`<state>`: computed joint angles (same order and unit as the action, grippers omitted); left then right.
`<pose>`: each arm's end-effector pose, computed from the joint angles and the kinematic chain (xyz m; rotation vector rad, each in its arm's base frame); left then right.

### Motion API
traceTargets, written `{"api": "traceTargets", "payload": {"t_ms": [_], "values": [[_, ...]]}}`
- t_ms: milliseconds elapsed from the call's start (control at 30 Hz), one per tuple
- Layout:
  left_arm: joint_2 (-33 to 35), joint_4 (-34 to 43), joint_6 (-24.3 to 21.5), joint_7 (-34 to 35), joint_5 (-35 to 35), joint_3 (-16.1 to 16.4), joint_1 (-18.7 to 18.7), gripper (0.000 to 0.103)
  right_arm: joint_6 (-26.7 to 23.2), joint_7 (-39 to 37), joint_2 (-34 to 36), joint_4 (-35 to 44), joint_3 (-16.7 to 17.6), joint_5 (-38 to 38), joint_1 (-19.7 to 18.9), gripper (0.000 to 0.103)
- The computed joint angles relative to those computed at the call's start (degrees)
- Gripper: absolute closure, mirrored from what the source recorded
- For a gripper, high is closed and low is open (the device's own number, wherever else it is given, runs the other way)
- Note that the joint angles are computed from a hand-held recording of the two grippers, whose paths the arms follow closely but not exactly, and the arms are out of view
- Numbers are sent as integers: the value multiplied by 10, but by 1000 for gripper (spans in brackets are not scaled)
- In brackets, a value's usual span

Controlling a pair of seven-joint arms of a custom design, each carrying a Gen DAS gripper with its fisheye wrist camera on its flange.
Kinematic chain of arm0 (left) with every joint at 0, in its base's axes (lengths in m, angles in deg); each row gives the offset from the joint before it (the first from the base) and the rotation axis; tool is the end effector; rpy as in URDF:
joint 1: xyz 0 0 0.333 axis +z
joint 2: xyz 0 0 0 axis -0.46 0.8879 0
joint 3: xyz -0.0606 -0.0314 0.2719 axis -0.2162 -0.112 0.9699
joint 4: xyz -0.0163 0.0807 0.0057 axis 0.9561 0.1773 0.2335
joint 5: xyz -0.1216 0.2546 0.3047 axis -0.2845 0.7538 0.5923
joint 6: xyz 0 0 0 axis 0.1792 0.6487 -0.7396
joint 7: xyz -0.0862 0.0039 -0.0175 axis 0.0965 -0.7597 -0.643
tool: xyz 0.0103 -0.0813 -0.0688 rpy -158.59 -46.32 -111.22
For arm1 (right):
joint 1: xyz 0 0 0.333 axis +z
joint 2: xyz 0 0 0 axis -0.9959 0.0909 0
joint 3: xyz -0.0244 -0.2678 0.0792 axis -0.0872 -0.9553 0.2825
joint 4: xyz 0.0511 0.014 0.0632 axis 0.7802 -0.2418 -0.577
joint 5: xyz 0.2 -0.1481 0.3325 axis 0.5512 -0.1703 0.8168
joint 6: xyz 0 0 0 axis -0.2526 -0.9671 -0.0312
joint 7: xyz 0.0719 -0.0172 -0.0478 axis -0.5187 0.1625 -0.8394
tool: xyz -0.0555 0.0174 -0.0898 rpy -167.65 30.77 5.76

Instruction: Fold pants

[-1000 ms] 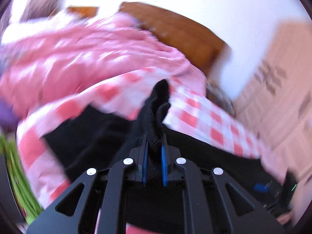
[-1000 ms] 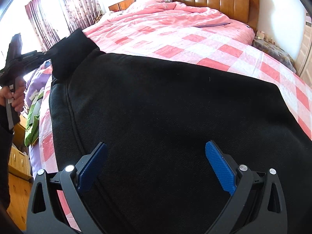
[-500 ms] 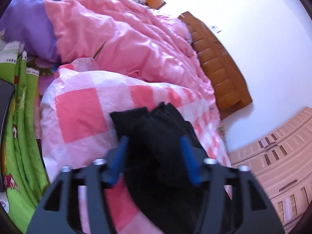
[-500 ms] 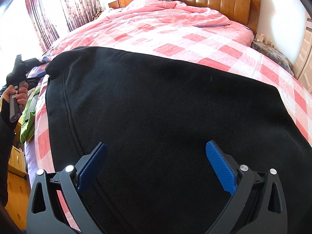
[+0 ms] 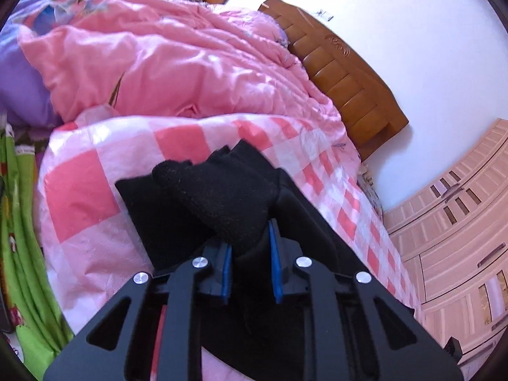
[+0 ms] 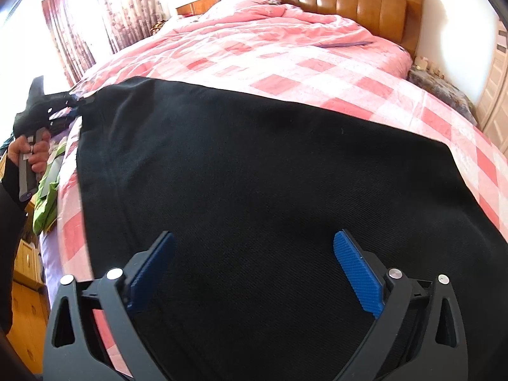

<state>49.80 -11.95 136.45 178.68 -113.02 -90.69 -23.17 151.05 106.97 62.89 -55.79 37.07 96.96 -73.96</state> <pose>0.7738 -0.0981 0.4863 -2.1228 1.7674 -1.4044 0.5590 0.1024 0.4979 -1.8195 1.7279 -0.4235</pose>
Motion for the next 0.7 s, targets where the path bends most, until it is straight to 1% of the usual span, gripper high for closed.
{"api": "traceTargets", "payload": {"t_ms": [33, 67, 100, 167, 200, 233, 267, 300, 333, 367, 400, 433, 567, 633, 700], "values": [[-4, -8, 14, 10, -16, -11, 9, 85, 1, -29, -1, 3, -3, 22, 11, 19], [-7, -15, 27, 22, -41, -21, 19, 85, 1, -54, 0, 8, -2, 33, 20, 20], [1, -1, 17, 9, -32, -10, 11, 85, 3, -73, 2, 15, 2, 33, 27, 22], [31, 56, -42, -66, 59, 46, -33, 85, 6, -109, 17, 34, 10, 31, 40, 26], [47, 82, -76, -97, 109, 66, -51, 85, -1, -125, 30, 51, 14, 32, 45, 28], [53, 88, -81, -102, 118, 66, -52, 85, -13, -142, 46, 71, 18, 36, 51, 32], [49, 74, -67, -98, 107, 54, -42, 84, -20, -150, 59, 85, 21, 38, 53, 37], [46, 63, -56, -93, 92, 39, -29, 84, -35, -162, 79, 108, 25, 40, 56, 40], [39, 49, -49, -88, 81, 30, -19, 84, -49, -168, 95, 126, 28, 39, 56, 46], [40, 50, -49, -87, 72, 24, -13, 84, -63, -171, 107, 141, 31, 36, 56, 49], [37, 47, -49, -85, 70, 22, -11, 84, -68, -168, 114, 148, 34, 27, 56, 51], [33, 45, -49, -81, 70, 21, -10, 84, -61, -161, 113, 143, 37, 13, 56, 50], [16, 47, -43, -52, 74, 17, -13, 85, -44, -177, 101, 127, 40, 12, 56, 51], [27, 76, -57, -55, 79, 20, -19, 85, -34, -202, 96, 122, 42, 30, 59, 51], [48, 124, -82, -64, 84, 21, -26, 86, -27, -211, 96, 123, 46, 24, 64, 51]]}}
